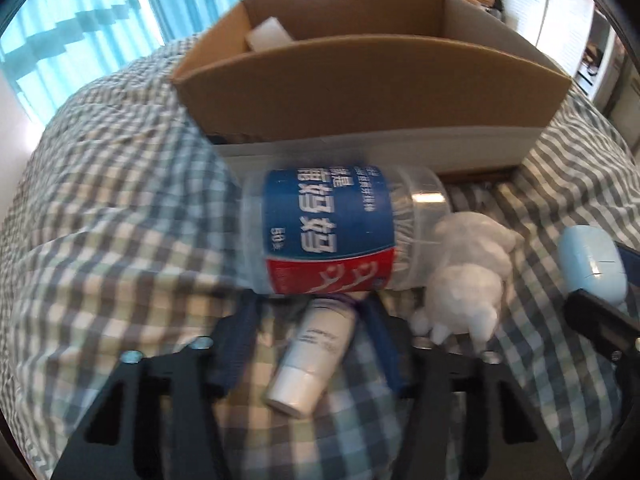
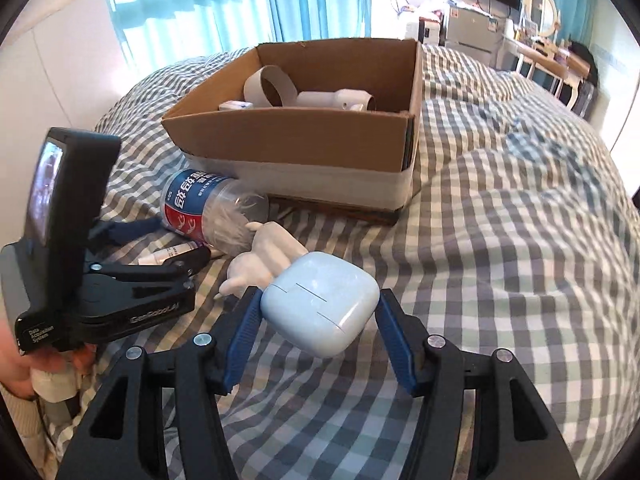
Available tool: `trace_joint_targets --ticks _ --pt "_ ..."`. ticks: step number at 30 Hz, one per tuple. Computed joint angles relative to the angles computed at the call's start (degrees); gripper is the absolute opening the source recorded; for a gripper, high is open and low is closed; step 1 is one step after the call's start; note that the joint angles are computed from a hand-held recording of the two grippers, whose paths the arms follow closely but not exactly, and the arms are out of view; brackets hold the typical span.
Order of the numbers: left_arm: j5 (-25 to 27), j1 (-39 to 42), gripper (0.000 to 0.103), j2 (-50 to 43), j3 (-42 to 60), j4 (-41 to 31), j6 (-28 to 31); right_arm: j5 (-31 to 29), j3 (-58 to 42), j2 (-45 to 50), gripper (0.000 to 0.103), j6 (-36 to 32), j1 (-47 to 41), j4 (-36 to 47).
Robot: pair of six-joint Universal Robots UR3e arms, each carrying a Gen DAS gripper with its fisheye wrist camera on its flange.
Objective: Organize objects
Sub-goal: 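Grasp the white toothpaste tube with the left tool while the right tool holds the earbud case, then lift the toothpaste tube and earbud case and carry both over the box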
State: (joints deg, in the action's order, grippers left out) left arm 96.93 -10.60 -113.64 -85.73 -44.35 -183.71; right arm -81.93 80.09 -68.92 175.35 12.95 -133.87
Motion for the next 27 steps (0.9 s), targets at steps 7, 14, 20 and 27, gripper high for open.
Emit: trace_joint_targets --ticks 7,14,20,27 --pt "1.3 -2.3 0.034 -4.8 5.5 -5.2 2.3 1.5 0.7 -0.3 0.058 -0.1 -0.8 0.1" --pt "-2.5 -0.3 0.027 -1.4 2.2 -3.7 2.2 1.7 3.4 -2.3 0.058 -0.4 -1.2 -1.0" --pt "-7.5 2.1 0.026 7.0 -4.8 -2.3 1.4 0.0 3.8 -4.4 0.058 -1.0 -0.5 -0.2" --pt "-6.6 0.8 0.026 13.9 -10.4 -0.6 0.8 -1.7 7.5 -9.2 0.058 -0.2 0.5 -1.2"
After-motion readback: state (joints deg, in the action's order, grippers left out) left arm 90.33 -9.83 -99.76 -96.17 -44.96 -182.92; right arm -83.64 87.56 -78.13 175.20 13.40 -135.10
